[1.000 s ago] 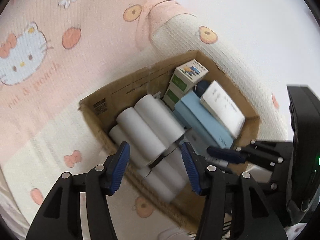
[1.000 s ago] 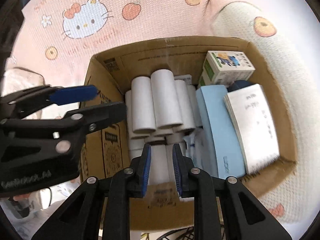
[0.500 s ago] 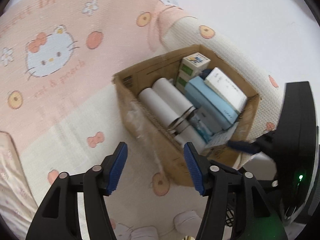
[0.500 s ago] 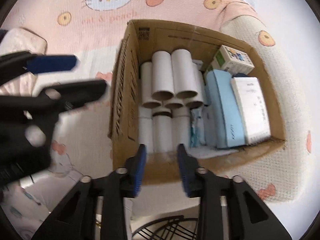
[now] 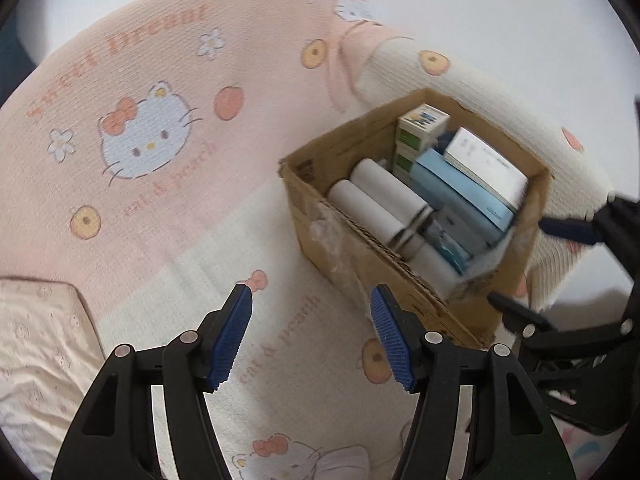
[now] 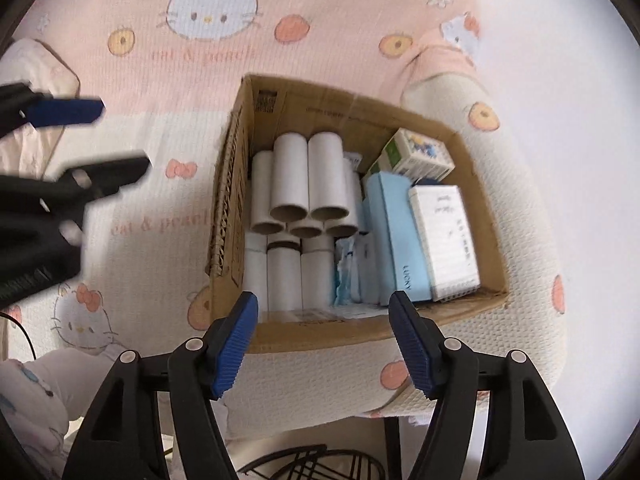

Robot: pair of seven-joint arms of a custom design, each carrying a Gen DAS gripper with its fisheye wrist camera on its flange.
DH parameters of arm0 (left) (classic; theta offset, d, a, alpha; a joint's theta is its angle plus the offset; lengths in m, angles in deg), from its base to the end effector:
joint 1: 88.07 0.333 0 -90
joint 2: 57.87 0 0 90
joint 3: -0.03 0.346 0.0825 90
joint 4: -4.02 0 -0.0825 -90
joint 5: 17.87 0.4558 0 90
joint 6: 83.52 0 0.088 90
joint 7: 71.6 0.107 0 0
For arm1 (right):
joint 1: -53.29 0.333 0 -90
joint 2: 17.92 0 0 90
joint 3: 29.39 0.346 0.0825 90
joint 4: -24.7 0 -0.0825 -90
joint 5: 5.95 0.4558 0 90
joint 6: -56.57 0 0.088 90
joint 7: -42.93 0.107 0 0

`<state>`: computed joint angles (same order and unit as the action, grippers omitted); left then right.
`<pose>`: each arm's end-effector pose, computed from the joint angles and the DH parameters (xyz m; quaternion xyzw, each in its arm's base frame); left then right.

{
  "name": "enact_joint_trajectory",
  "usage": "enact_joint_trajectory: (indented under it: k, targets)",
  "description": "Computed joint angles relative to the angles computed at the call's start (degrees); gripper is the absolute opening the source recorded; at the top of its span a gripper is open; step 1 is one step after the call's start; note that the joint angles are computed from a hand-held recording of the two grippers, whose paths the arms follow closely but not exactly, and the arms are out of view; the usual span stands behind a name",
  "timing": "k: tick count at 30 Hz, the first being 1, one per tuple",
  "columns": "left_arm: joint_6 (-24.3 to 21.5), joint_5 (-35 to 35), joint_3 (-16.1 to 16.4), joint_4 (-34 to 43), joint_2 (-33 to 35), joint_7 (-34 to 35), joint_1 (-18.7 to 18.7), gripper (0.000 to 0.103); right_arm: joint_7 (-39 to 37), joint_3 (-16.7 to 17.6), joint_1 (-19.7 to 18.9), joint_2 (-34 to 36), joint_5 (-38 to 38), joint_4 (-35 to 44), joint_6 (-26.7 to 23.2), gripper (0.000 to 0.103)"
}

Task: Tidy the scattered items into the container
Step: 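Withdraw the right tool up and away from the box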

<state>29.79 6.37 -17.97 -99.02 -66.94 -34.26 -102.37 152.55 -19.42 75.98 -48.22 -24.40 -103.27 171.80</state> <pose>0.5209 -0.3152 0.6684 -0.7576 0.5908 -0.1487 0.2343 0.4050 0.2538 0.6192 -0.7840 0.5708 -0.2334 0.0714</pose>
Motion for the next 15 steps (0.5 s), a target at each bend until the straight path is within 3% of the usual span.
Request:
enact_joint_trajectory:
  k: [6, 15]
  targets:
    - [3.68, -2.7, 0.31, -0.04, 0.37, 1.69, -0.51, 0.073, 1.0, 0.2, -0.39, -2.28, -1.21, -0.86, 1.27, 0.073]
    - [3.92, -1.35, -0.01, 0.09, 0.48, 1.34, -0.42, 0.074, 0.95, 0.26, -0.43, -1.63, -0.63, -0.55, 0.35, 0.073]
